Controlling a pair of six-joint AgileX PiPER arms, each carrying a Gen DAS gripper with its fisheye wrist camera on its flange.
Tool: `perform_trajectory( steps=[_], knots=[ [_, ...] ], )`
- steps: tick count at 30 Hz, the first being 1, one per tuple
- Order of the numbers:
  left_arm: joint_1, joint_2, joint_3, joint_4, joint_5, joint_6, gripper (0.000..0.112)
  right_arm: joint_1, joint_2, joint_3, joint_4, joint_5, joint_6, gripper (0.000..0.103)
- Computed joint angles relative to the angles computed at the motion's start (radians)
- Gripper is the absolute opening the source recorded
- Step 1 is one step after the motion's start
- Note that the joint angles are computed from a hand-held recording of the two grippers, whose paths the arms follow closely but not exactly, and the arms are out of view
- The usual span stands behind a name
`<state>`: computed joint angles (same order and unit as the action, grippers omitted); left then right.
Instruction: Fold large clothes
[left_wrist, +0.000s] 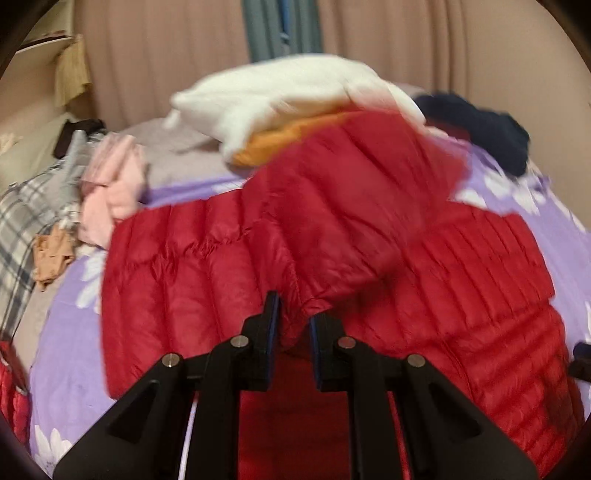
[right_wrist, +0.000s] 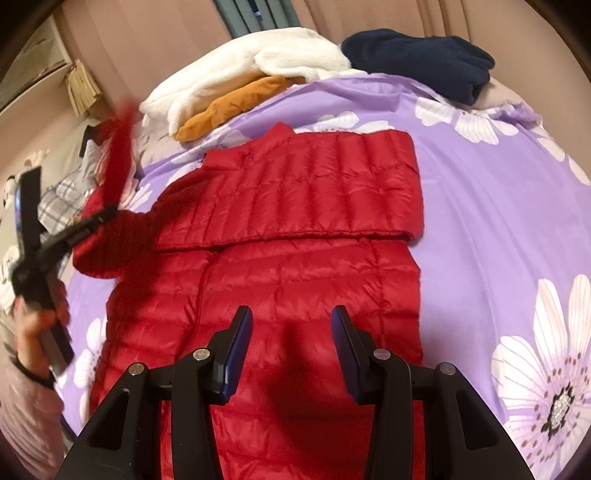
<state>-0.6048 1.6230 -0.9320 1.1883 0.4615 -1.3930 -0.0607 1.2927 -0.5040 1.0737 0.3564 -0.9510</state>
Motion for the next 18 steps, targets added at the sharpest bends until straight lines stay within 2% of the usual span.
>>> perform_trajectory(
  steps=[4,6,7,8,10,11,14,18],
  knots=[
    [-0.019,0.062,-0.030,-0.115,-0.031,0.121,0.017,-0.033,0.026,0.006,0.078,0.022,-0.078,0.043],
    [-0.007,0.079,-0.031,-0.219,-0.071,0.222,0.020,-0.042,0.037,0.005,0.100,0.032,-0.099,0.043],
    [-0.004,0.089,-0.042,-0.299,-0.078,0.294,0.025,-0.043,0.039,0.005,0.103,0.035,-0.102,0.043],
    [0.002,0.106,-0.054,-0.365,-0.077,0.351,0.039,-0.044,0.041,0.005,0.108,0.038,-0.105,0.043],
    [0.000,0.131,-0.066,-0.410,-0.054,0.370,0.055,-0.046,0.043,0.005,0.112,0.043,-0.110,0.043],
    [-0.014,0.134,-0.055,-0.390,-0.053,0.332,0.058,-0.046,0.044,0.004,0.115,0.047,-0.113,0.043],
    [-0.005,0.116,-0.016,-0.446,-0.090,0.346,0.060,-0.052,0.054,-0.002,0.121,0.062,-0.123,0.045],
    [0.021,0.043,0.082,-0.518,-0.184,0.351,0.064,-0.060,0.075,-0.018,0.141,0.087,-0.134,0.050]
  ],
)
